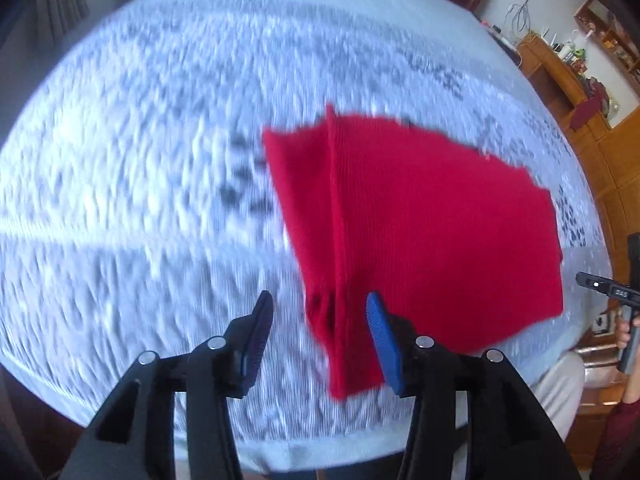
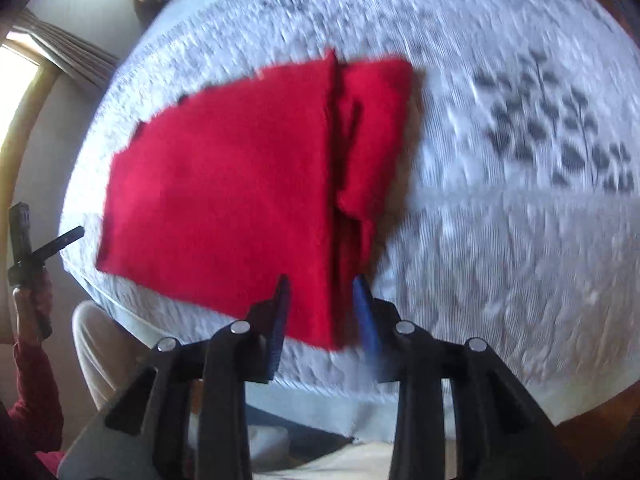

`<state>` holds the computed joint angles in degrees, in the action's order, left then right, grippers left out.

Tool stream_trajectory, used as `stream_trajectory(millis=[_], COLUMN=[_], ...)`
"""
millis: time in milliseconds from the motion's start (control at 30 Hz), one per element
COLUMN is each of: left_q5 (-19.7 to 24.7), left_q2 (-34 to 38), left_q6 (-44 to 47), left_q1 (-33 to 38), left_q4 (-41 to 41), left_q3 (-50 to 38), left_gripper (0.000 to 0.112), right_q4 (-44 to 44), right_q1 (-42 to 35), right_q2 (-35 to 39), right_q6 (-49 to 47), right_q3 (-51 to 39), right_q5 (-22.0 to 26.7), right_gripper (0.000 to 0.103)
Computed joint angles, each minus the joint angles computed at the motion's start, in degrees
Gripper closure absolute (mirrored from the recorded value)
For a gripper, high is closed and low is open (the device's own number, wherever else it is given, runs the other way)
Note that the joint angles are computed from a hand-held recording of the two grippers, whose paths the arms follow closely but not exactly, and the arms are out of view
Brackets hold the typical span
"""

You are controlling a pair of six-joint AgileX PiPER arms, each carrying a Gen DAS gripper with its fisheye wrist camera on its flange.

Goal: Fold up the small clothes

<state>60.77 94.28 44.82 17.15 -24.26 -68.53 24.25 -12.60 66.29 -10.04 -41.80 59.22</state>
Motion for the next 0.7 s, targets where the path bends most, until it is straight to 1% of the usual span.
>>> stream_trajectory(millis=[33,100,133,167,233,300,367,433,467,500,533,567,600,633,700], left_q5=[-1.08,-1.05,-1.34,-2.36,-3.07,-2.64,-1.87,-2.0,-1.18,-1.0,-1.35,-2.37,-3.05,-3.53,-4.02], left_q2=[1.65,7.25,9.77,13.25,18.46,23.54,28.37,30.59,32.56,33.22,33.47,33.33,32.81,32.21,31.16], left_q6=[-2.35,-7.06,-9.55,-13.31,-18.27,-22.46,-25.2,-25.9,-26.81,-26.87,-26.7,-26.76,-26.53,-25.61,-24.89], left_q1=[-2.5,-6.76,-8.83,-11.38,-14.41,-16.59,-18.16,-18.67,-19.17,-19.41,-19.71,-20.22,-20.32,-20.05,-18.88], left_q4=[0.66,2.55,3.64,6.0,8.91,10.43,11.19,11.31,11.75,11.8,11.99,12.68,12.7,11.54,9.06], left_q3=[-2.41,-9.71,-12.52,-16.16,-21.33,-26.58,-32.11,-33.8,-35.93,-36.42,-36.43,-35.92,-35.25,-34.54,-33.86], left_gripper=[0.062,0.061,0.061,0.061,0.062,0.062,0.062,0.063,0.064,0.076,0.084,0.085,0.093,0.105,0.106], right_q4=[-0.39,-1.75,-1.35,-1.54,-4.0,-5.34,-4.84,-5.11,-4.11,-2.67,-0.39,1.41,1.7,1.57,1.81], right_q1=[1.07,3.85,3.98,4.56,5.21,5.38,4.23,3.78,3.26,2.82,2.14,1.77,1.8,1.91,1.87], right_q2=[2.11,8.19,11.14,15.63,21.89,29.24,33.83,38.28,40.31,41.81,43.32,45.01,45.63,45.7,44.1], right_q6=[0.66,3.58,3.42,4.17,6.51,8.51,8.44,9.46,9.09,8.25,6.47,4.68,3.99,3.47,1.61], right_q3=[-2.8,-8.54,-10.94,-14.46,-19.28,-25.06,-28.58,-32.43,-33.98,-35.12,-36.13,-37.48,-38.17,-38.54,-37.75], right_q5=[-0.6,-2.98,-3.6,-4.73,-6.35,-6.92,-6.91,-7.08,-6.85,-6.51,-5.77,-4.81,-4.19,-3.76,-4.83], right_gripper=[0.07,0.07,0.068,0.064,0.064,0.063,0.063,0.06,0.059,0.059,0.067,0.085,0.095,0.099,0.099])
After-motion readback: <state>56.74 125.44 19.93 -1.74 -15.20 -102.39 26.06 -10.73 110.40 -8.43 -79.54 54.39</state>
